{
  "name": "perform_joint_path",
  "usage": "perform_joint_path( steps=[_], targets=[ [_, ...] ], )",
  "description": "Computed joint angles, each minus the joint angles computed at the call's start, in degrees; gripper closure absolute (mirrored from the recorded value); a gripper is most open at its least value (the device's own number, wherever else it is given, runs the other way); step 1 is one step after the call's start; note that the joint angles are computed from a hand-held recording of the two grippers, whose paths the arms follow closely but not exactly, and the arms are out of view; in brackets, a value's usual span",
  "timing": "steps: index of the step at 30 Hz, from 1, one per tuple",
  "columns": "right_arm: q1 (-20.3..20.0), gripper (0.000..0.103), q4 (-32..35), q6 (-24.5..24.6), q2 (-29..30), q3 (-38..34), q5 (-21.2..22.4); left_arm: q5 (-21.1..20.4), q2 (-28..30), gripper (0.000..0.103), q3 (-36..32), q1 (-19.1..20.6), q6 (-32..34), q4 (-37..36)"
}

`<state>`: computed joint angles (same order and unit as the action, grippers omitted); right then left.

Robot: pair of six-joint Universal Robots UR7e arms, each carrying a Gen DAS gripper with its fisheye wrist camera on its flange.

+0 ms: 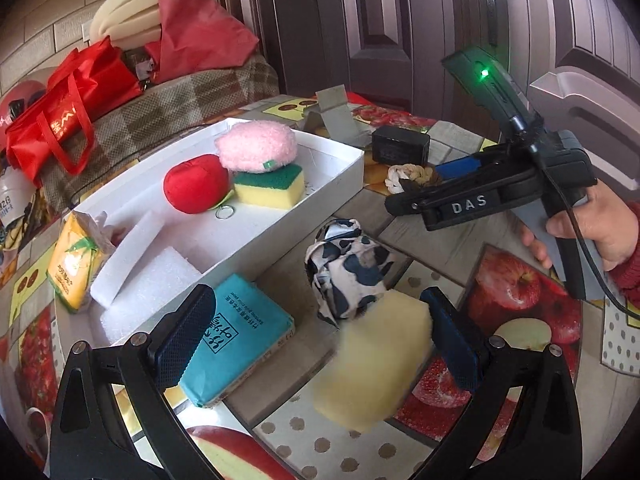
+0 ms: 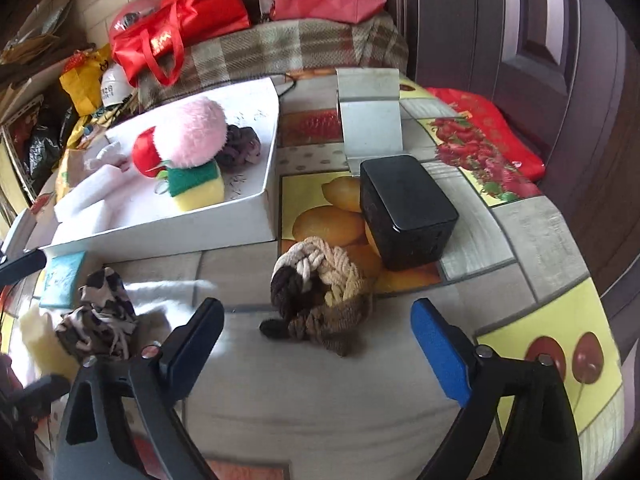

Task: Organize soft objects
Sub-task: 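Grasp yellow sponge with left tool while right tool grasps braided rope toy, then carry sponge into tray with left tool while right tool drops rope toy there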

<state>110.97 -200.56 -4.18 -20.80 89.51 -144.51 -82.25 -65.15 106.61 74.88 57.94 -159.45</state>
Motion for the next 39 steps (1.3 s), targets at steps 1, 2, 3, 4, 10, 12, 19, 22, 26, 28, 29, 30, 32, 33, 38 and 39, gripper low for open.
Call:
perform_joint_path(
  steps=[1, 2, 3, 4, 10, 12, 19, 22, 26, 28, 29, 30, 32, 33, 38, 39],
  targets=[
    [-0.2, 0.014, 1.35, 0.46, 0.12, -0.69, -0.08, -0.16, -0.08, 0.0, 0.24, 0.0, 0.46, -0.17],
    [-0.12, 0.017, 1.85, -0.28, 0.7, -1.93, -0.69, -0.65, -0.43, 0.0, 0.91, 0.03, 1.19, -1.18],
    [0.05, 0.027, 2.7, -0.94, 1.33, -3.08, -1.62, -1.46, -0.84, 0.0, 1.77, 0.11, 2.1, -2.83],
    [0.21, 0.028, 2.69, -2.19, 1.94, -3.94, -2.25, -2.29, -1.26, 0.0, 2.66, 0.27, 2.88, -4.94],
    [0.78, 0.062, 0.31, -8.02, 3.44, -5.31, -2.82, -2.93, -3.29, 0.0, 3.14, 0.63, -1.01, -0.96],
    [0.59, 0.063, 0.12, -7.64, 3.09, -4.85, -2.23, -1.27, -2.99, 0.0, 3.36, 0.08, -0.47, -0.84],
    [0.26, 0.063, 0.3, -5.35, 2.44, -4.29, -1.14, 5.02, -1.56, 0.039, 3.67, -1.47, 0.97, 0.94],
    [0.37, 0.066, -0.56, -5.98, 2.64, -4.42, -1.22, 4.09, -2.16, 0.076, 4.57, -1.41, 2.68, 0.53],
    [0.79, 0.067, -5.29, -9.3, 3.35, -4.54, -0.82, -1.47, -4.9, 0.076, 6.44, -0.01, 2.08, -2.0],
    [1.21, 0.067, -10.4, -12.7, 3.96, -4.4, -0.13, -5.07, -5.93, 0.076, 7.34, 1.15, 0.98, -6.15],
    [1.53, 0.067, -13.93, -14.94, 4.48, -4.47, 0.04, -6.5, -6.19, 0.076, 7.8, 1.81, -0.41, -9.46],
    [1.91, 0.067, -18.16, -17.57, 5.16, -4.69, 0.1, -7.71, -6.3, 0.076, 7.91, 2.47, -2.21, -12.07],
    [2.61, 0.067, -25.47, -21.69, 6.32, -4.96, 0.62, -9.24, -6.15, 0.076, 7.69, 3.75, -6.87, -17.28],
    [3.06, 0.067, -28.46, -22.81, 6.72, -4.6, 0.95, -9.37, -5.92, 0.076, 7.38, 4.17, -8.69, -19.16],
    [5.27, 0.067, -31.92, -23.13, 6.97, -0.4, 3.83, -5.47, -4.07, 0.076, 6.92, 4.11, -10.47, -27.34],
    [5.85, 0.067, -32.14, -23.84, 7.35, -0.4, 3.8, -4.29, -3.76, 0.076, 6.58, 3.99, -11.15, -27.44]
  ],
)
